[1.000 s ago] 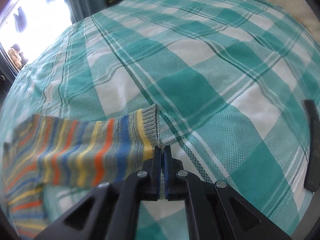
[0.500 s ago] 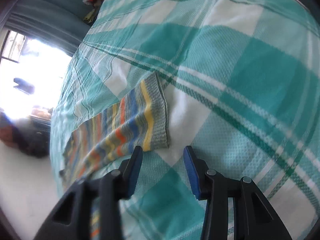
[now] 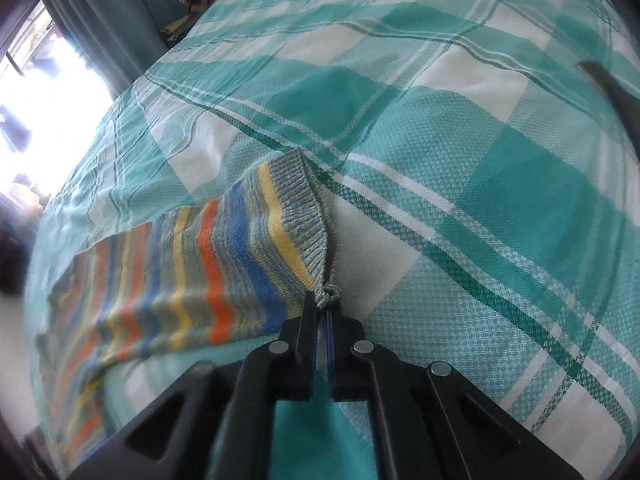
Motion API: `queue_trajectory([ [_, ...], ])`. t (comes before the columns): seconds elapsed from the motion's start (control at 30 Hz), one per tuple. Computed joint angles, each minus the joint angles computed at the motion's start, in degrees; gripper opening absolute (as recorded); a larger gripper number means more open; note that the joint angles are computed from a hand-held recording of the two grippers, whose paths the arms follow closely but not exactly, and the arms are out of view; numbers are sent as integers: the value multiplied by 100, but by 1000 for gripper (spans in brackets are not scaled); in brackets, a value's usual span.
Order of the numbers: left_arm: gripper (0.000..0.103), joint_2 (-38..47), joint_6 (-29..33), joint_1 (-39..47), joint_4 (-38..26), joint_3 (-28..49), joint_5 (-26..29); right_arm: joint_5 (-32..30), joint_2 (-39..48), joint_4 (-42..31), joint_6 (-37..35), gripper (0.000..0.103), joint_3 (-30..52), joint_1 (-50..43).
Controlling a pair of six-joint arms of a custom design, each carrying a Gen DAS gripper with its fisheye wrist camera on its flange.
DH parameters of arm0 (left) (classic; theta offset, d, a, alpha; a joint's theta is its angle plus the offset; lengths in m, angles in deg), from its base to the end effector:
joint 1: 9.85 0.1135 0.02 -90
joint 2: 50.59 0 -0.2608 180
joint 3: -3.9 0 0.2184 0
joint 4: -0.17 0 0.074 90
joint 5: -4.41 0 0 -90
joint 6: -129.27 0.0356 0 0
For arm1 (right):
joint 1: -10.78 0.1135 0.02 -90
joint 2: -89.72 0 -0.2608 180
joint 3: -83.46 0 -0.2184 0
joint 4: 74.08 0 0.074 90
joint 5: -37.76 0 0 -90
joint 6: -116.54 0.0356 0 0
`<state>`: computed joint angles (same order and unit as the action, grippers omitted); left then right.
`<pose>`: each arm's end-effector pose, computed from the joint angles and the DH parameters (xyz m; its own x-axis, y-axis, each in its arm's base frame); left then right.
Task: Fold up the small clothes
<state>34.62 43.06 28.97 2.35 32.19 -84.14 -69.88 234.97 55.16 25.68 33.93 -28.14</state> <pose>0.1413 0.1126 0.1009 -0.6755 -0.4587 -0.5774 -0.5719 0.8201 0.0175 0.3881 -0.2995 0.1082 -0.7156 0.5595 -0.4182 0.4904 0.8288 0.2696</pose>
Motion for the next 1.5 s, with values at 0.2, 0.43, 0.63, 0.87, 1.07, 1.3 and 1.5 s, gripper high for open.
queue_trajectory([
  [0.2, 103, 0, 5, 1, 3, 0, -7, 406, -747, 632, -797, 21, -1176, -142],
  [0.43, 102, -230, -26, -48, -267, 30, -59, -241, -3484, 2398, -2166, 57, -4793, -915],
  [0.63, 102, -1691, -157, -440, -1950, 229, 797, -1980, -6212, 2451, -2962, 83, -7181, -894],
  [0.87, 102, -990, -883, -2031, -1972, 1098, -77, -1767, -7542, 3001, -2625, 84, -8941, 1035],
  [1.07, 103, 540, -945, -2332, 38, 478, -241, -1305, -7150, 3849, -2465, 84, -9311, 1954],
  [1.3, 103, 238, -1028, -2189, 249, 146, -143, -189, -5611, 5078, -2672, 91, -9799, 2227],
  [1.5, 103, 300, -1032, -2283, 68, 298, -273, -141, -5337, 5700, -2583, 102, -9988, 2132],
])
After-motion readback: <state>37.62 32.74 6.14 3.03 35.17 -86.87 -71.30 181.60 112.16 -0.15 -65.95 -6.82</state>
